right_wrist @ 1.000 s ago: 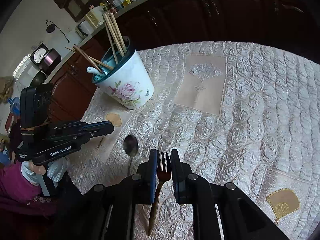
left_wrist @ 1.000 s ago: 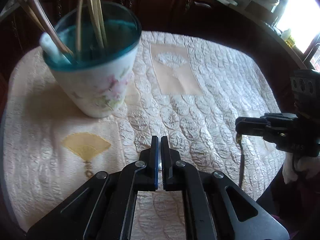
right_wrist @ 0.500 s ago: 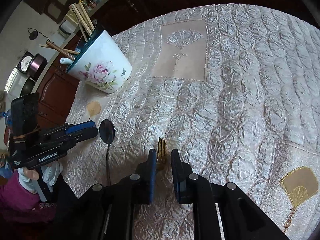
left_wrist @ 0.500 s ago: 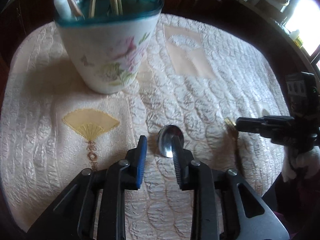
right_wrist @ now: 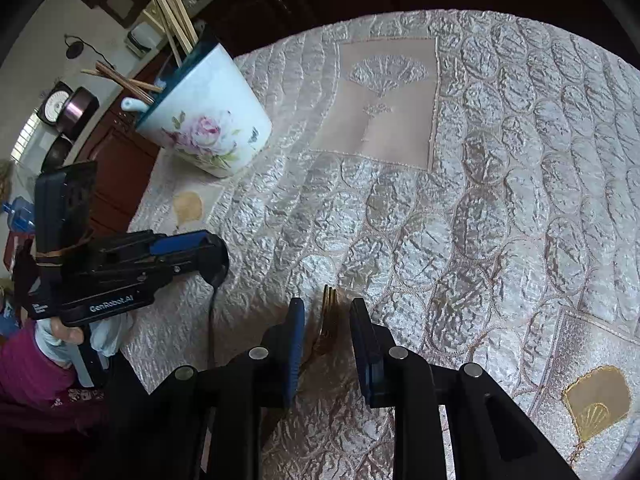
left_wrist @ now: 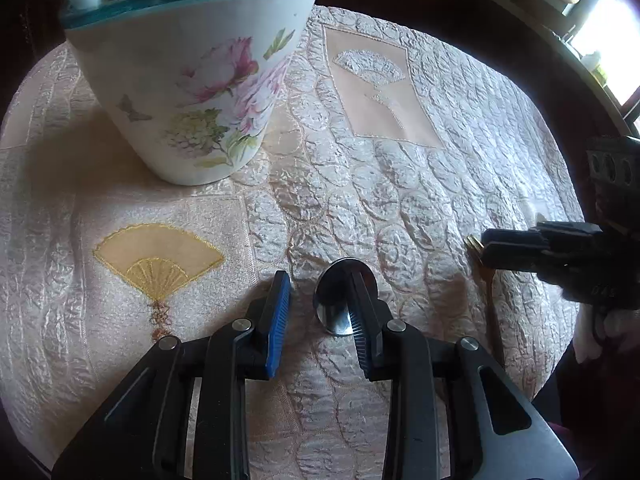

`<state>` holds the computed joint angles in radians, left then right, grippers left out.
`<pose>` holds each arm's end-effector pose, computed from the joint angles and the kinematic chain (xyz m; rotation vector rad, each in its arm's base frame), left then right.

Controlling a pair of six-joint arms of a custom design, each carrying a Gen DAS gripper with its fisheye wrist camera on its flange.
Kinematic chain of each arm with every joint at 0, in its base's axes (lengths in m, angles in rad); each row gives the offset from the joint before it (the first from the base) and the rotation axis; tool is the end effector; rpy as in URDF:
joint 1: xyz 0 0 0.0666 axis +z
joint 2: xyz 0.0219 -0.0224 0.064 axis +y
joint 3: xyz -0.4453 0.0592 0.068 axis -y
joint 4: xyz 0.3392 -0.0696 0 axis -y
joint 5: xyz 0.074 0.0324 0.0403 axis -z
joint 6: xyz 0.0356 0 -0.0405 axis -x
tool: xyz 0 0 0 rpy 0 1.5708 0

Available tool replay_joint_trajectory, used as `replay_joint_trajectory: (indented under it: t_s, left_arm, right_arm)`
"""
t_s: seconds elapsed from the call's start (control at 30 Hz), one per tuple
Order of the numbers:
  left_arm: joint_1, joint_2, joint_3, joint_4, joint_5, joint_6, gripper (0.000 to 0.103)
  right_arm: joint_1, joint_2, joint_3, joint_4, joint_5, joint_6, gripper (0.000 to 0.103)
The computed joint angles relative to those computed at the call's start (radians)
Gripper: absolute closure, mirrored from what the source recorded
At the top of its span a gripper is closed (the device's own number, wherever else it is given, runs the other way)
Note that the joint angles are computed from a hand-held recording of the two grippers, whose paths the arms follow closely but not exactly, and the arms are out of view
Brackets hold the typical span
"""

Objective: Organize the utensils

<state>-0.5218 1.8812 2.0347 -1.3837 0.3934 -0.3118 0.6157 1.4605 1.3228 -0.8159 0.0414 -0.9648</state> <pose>0.5074 -0.3079 0.4849 1.2145 2.5074 -0.6020 0.3600 0.2524 0.4446 0.4727 2.5810 0.5561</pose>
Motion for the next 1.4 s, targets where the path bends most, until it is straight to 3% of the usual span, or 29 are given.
replay_joint_trajectory:
  t_s: [0.03, 0.1, 0.13, 0.27, 0.4, 0.57, 0.67, 0.8, 0.87, 0.9, 1.03, 1.1, 1.23, 1.37, 1.4]
  left_arm:
    - [-0.001, 0.0, -0.001, -0.001, -0.001, -0.008, 0.075]
    - [-0.009, 0.001, 0.002, -0.005, -0.009, -0.036, 0.088]
    - [-0.013, 0.003, 0.008, -0.018, -0.008, -0.05, 0.093]
    - [-0.021, -0.018, -0.013, 0.004, -0.011, -0.079, 0.098]
    - [-0.013, -0.028, 0.006, 0.002, 0.013, -0.038, 0.1]
    - [-0.001, -0.059, 0.021, 0.015, 0.024, -0.044, 0.101]
    - [0.009, -0.077, 0.01, 0.029, 0.029, -0.039, 0.102]
    - [0.016, -0.091, 0.003, 0.035, 0.037, -0.036, 0.102]
    - [0.019, -0.098, -0.006, 0.045, 0.036, -0.044, 0.102]
    - [0.018, -0.099, -0.009, 0.049, 0.029, -0.043, 0.102]
    - [0.029, -0.089, -0.021, 0.042, 0.023, -0.014, 0.102]
    - [0.037, -0.082, -0.035, 0.051, 0.022, 0.003, 0.1]
    - [0.043, -0.056, -0.047, 0.044, 0.021, 0.022, 0.072]
    - [0.032, -0.045, -0.064, 0.049, -0.008, 0.029, 0.072]
    - [0.029, -0.041, -0.06, 0.038, -0.019, 0.029, 0.072]
  right_arm:
    - [0.0, 0.008, 0.008, -0.016, 0.004, 0.009, 0.092]
    - [0.001, 0.01, 0.015, -0.04, 0.013, 0.015, 0.099]
    - [0.001, 0.005, 0.012, -0.041, 0.012, 0.014, 0.099]
    - [0.012, -0.032, 0.001, -0.042, 0.045, -0.01, 0.1]
    - [0.028, -0.063, 0.015, -0.048, 0.09, -0.014, 0.101]
    - [0.032, -0.068, 0.027, -0.067, 0.134, -0.016, 0.1]
    - [0.027, -0.074, 0.002, -0.027, 0.105, -0.043, 0.09]
    - [0.033, -0.004, 0.056, -0.094, 0.092, -0.025, 0.086]
    - [0.025, 0.019, 0.052, -0.102, 0.064, -0.033, 0.091]
    - [0.023, 0.019, 0.037, -0.085, 0.056, -0.04, 0.1]
    - [0.048, -0.023, 0.012, -0.056, 0.104, -0.072, 0.1]
    - [0.061, -0.038, 0.02, -0.077, 0.134, -0.073, 0.1]
    - [0.064, -0.056, 0.015, -0.085, 0.147, -0.079, 0.1]
    - [0.059, -0.06, 0.004, -0.06, 0.133, -0.086, 0.095]
    - [0.054, -0.048, 0.01, -0.052, 0.12, -0.083, 0.087]
